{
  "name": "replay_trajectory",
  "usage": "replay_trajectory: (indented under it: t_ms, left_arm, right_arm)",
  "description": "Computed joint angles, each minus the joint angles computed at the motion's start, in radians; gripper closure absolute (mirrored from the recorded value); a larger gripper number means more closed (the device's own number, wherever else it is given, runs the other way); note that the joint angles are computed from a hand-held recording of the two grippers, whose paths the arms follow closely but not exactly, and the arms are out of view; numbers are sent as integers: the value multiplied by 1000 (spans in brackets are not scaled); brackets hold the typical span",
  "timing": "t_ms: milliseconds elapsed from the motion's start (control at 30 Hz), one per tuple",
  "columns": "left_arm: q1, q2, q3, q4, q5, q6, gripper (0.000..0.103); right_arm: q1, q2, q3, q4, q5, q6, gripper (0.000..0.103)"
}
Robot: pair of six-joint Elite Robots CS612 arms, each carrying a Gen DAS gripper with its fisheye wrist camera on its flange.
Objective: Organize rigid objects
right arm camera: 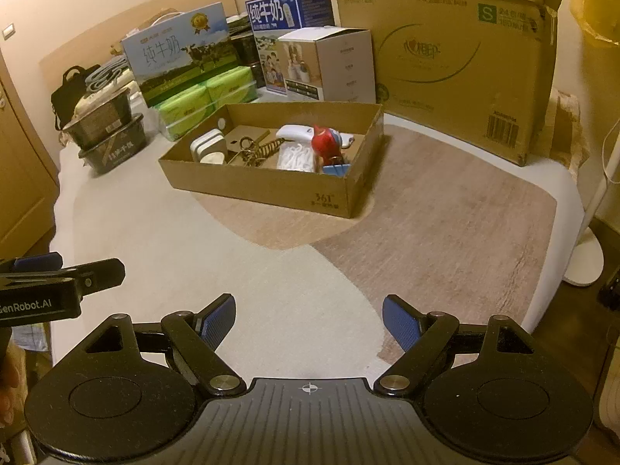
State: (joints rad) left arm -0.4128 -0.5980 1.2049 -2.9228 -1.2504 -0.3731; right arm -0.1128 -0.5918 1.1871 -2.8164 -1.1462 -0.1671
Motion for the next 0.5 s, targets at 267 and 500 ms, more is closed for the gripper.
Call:
replay_trajectory:
  t_ms: [267,500]
  left_arm:
    - [-3,1,-1,5,4,12,1]
    - [-2,4,-4,13,-3,13,1]
  right_arm:
    - [1,0,0,0,-4,3,20]
    - [1,5,-8,6,-7,6,20]
